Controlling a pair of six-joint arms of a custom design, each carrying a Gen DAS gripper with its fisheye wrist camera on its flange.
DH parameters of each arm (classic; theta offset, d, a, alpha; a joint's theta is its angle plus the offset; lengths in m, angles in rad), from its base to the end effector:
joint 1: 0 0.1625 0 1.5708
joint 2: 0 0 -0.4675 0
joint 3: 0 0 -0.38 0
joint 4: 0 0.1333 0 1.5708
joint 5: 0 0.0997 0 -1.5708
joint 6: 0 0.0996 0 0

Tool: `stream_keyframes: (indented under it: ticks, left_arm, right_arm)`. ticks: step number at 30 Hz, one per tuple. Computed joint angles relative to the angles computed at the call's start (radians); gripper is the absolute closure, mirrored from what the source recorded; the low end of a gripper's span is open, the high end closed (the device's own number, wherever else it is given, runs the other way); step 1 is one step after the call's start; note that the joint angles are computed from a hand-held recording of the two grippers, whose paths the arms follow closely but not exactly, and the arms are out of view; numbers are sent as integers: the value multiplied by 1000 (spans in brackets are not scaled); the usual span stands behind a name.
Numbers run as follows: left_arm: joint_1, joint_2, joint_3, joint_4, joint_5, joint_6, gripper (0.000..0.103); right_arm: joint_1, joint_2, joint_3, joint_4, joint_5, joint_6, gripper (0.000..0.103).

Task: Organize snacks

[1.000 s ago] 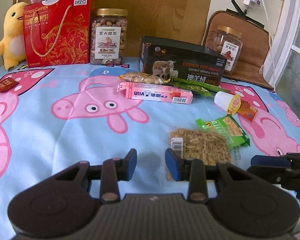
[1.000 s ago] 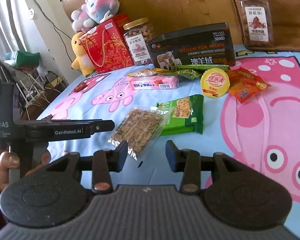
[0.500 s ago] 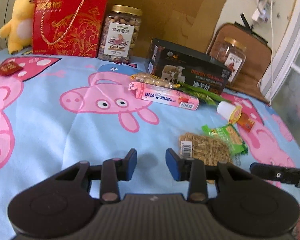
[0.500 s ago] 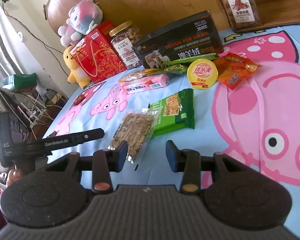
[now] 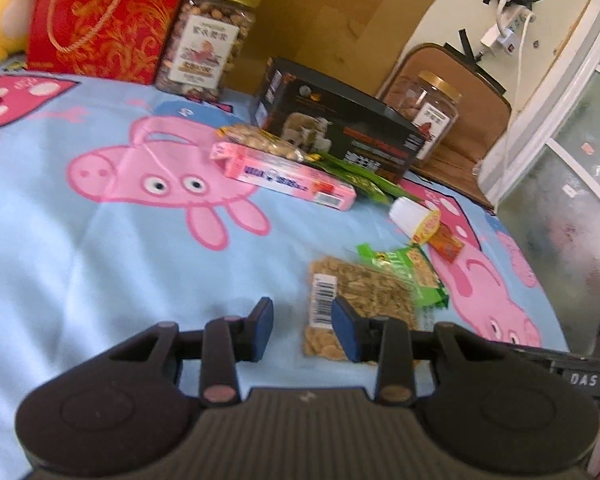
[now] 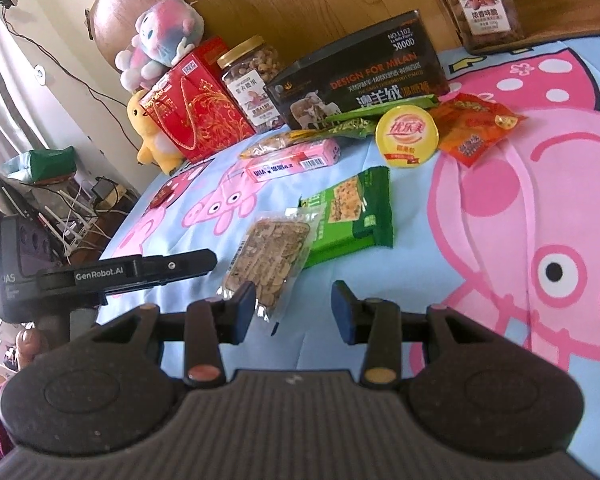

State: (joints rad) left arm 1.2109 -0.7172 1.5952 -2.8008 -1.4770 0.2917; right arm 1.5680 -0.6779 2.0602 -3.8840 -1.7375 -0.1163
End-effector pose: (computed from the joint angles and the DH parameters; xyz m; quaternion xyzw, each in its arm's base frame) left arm -0.1211 -0.7267 0.1187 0.3070 0.9344 -0.1764 0.0402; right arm 0.1152 -0.5740 0.1038 0.0132 -0.8912 0.4420 0.1009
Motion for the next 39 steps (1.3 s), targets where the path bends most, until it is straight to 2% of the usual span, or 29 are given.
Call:
stream_keyframes:
  ticks: [7, 8, 9, 10, 12, 14, 17, 20, 25, 29, 31, 33, 35, 37, 38, 39]
  left_arm:
    - [8, 10, -8, 10, -40, -10, 61]
    - [7, 10, -8, 10, -41, -10, 60]
    - [6, 10, -6, 10, -41, -10, 60]
    - [4, 9, -3, 5, -37, -8, 60]
    - [7, 12, -16, 37, -65, -11, 61]
    - [11, 21, -35, 69, -103, -25, 61]
    - [0, 41, -51, 82, -119, -29, 61]
    - [-15, 54, -56, 95, -105, -22, 61]
    - [-27, 59, -53, 95, -94, -10, 59]
    - [-31, 66, -67, 111, -92, -23, 59]
    - [-34, 68, -75, 119, -95, -24, 59]
    - [-38, 73, -82, 133, -87, -27, 62]
    - [-36, 77, -89, 162, -100, -31, 67]
    - [-38, 73, -77, 152, -100, -25, 71]
    - [-41, 67, -64, 138, -91, -18, 73]
    - [-45, 57, -51, 125, -82, -12, 75]
  right_arm:
    - [-16, 8, -41, 77, 53, 14, 62]
    - [-16, 11, -56, 103, 63, 6, 76]
    - [-16, 10, -69, 138, 70, 5, 84]
    - [-16, 12, -76, 150, 75, 10, 85]
    - [-8, 20, -72, 103, 79, -33, 87]
    - [13, 29, -62, 35, 54, -127, 89]
    - [23, 26, -49, -18, 21, -179, 89]
    - [-1, 7, -35, -33, 21, -146, 90]
    - [-53, -31, 7, -36, 63, -74, 90]
    - [-76, -42, 21, -22, 86, -17, 78]
    - [-81, -46, 26, -16, 89, -21, 74]
    - [-83, -46, 32, -19, 94, -25, 65]
    - [-92, -53, 42, -12, 123, -29, 63]
    - [-95, -54, 44, 3, 146, -36, 65]
    - [-91, -53, 42, 6, 133, -44, 72]
    - [-79, -48, 37, -1, 97, -59, 84]
